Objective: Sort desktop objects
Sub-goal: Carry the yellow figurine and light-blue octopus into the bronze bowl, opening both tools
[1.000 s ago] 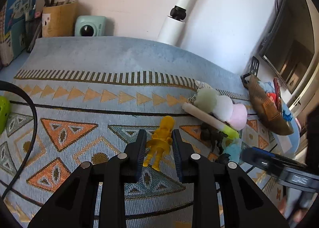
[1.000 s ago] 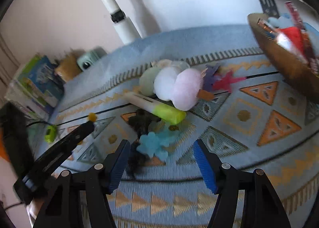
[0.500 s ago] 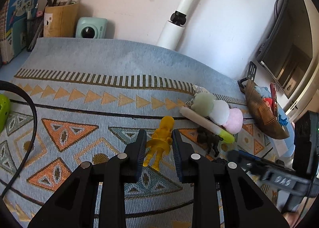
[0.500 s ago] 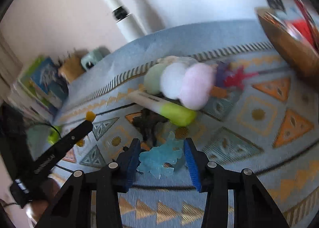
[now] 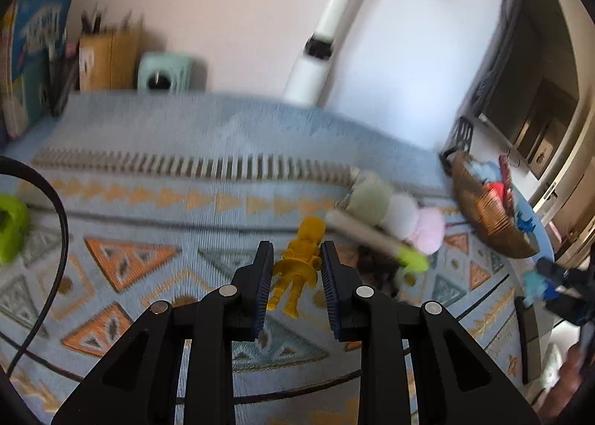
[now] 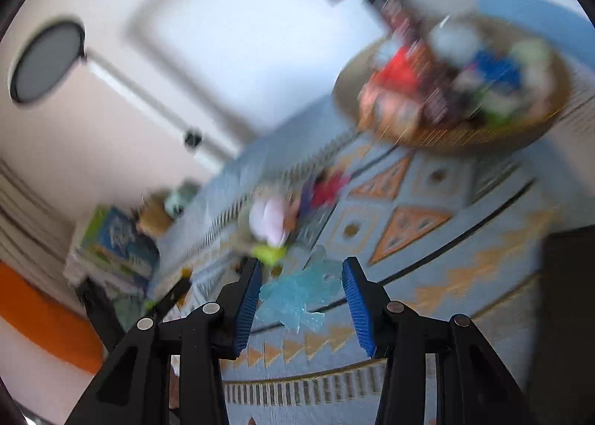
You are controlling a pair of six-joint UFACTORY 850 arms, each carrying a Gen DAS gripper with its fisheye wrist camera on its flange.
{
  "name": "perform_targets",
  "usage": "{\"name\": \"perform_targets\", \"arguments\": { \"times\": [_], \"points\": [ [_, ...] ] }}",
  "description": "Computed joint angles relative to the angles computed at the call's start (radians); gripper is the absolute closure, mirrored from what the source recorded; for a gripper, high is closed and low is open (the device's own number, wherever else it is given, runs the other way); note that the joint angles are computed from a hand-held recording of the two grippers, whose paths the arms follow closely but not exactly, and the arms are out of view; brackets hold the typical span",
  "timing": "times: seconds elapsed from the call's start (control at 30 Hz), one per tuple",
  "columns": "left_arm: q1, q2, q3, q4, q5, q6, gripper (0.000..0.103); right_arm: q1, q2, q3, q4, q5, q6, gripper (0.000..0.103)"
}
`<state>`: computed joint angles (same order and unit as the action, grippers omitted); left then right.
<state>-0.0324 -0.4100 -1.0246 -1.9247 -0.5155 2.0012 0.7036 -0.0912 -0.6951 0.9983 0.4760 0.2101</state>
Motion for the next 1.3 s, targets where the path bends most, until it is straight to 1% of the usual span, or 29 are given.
{"name": "perform_targets", "arguments": {
  "times": [0.1, 0.13, 0.23, 0.3, 0.37, 0.4, 0.47, 0.53, 0.63, 0.67, 0.7, 0.73, 0.77, 0.8, 0.87, 0.9, 0.93, 1.0, 1.1, 1.17, 1.23, 1.3],
  "points": [
    [-0.022, 0.075, 0.021, -0.020, -0.016, 0.051, 0.080, 0.023, 0.127, 0.062, 0.207, 0.098, -0.162, 0.059],
    [-0.037, 0.102, 0.019, -0.007, -0.023, 0.047, 0.080, 0.031, 0.172, 0.084, 0.251, 0.145, -0.189, 0.059],
    [-0.085, 0.142, -0.010, 0.038, -0.059, 0.021, 0.080, 0.049, 0.281, 0.136, 0.327, 0.277, -0.227, 0.059],
    [-0.135, 0.139, -0.058, 0.099, -0.073, -0.037, 0.080, 0.047, 0.320, 0.148, 0.376, 0.339, -0.254, 0.059],
    [-0.182, 0.111, -0.112, 0.144, -0.081, -0.089, 0.080, 0.018, 0.355, 0.170, 0.387, 0.365, -0.232, 0.059],
    [-0.214, 0.089, -0.146, 0.164, -0.069, -0.116, 0.080, -0.006, 0.355, 0.169, 0.386, 0.363, -0.219, 0.059],
    [-0.261, 0.035, -0.219, 0.242, -0.061, -0.212, 0.080, -0.062, 0.351, 0.168, 0.388, 0.333, -0.193, 0.059],
    [-0.303, -0.037, -0.305, 0.339, -0.076, -0.336, 0.080, -0.113, 0.339, 0.162, 0.405, 0.289, -0.203, 0.059],
    [-0.354, -0.122, -0.407, 0.410, -0.088, -0.429, 0.080, -0.195, 0.315, 0.146, 0.386, 0.200, -0.207, 0.057],
    [-0.367, -0.147, -0.434, 0.402, -0.098, -0.437, 0.077, -0.230, 0.301, 0.138, 0.355, 0.158, -0.190, 0.057],
    [-0.379, -0.175, -0.466, 0.395, -0.108, -0.456, 0.072, -0.258, 0.295, 0.136, 0.331, 0.121, -0.185, 0.057],
    [-0.388, -0.187, -0.480, 0.395, -0.101, -0.480, 0.065, -0.286, 0.292, 0.134, 0.309, 0.078, -0.185, 0.056],
    [-0.395, -0.204, -0.503, 0.411, -0.095, -0.527, 0.065, -0.303, 0.289, 0.133, 0.301, 0.048, -0.190, 0.053],
    [-0.396, -0.217, -0.521, 0.437, -0.099, -0.573, 0.065, -0.310, 0.292, 0.138, 0.302, 0.039, -0.193, 0.050],
    [-0.387, -0.225, -0.535, 0.486, -0.125, -0.648, 0.065, -0.296, 0.312, 0.155, 0.308, 0.057, -0.201, 0.044],
    [-0.378, -0.215, -0.524, 0.491, -0.139, -0.648, 0.066, -0.282, 0.325, 0.164, 0.324, 0.070, -0.212, 0.041],
    [-0.368, -0.199, -0.505, 0.485, -0.149, -0.630, 0.065, -0.265, 0.341, 0.175, 0.332, 0.083, -0.210, 0.040],
    [-0.346, -0.153, -0.455, 0.482, -0.150, -0.592, 0.065, -0.224, 0.362, 0.191, 0.325, 0.111, -0.177, 0.034],
    [-0.300, -0.071, -0.370, 0.470, -0.151, -0.539, 0.065, -0.140, 0.378, 0.187, 0.336, 0.154, -0.187, 0.031],
    [-0.263, -0.008, -0.311, 0.482, -0.140, -0.519, 0.065, -0.078, 0.366, 0.167, 0.326, 0.169, -0.208, 0.031],
    [-0.213, 0.068, -0.235, 0.484, -0.119, -0.481, 0.065, -0.022, 0.338, 0.140, 0.277, 0.170, -0.194, 0.030],
    [-0.166, 0.134, -0.164, 0.476, -0.080, -0.439, 0.065, 0.016, 0.298, 0.113, 0.199, 0.155, -0.154, 0.024]
  ]
}}
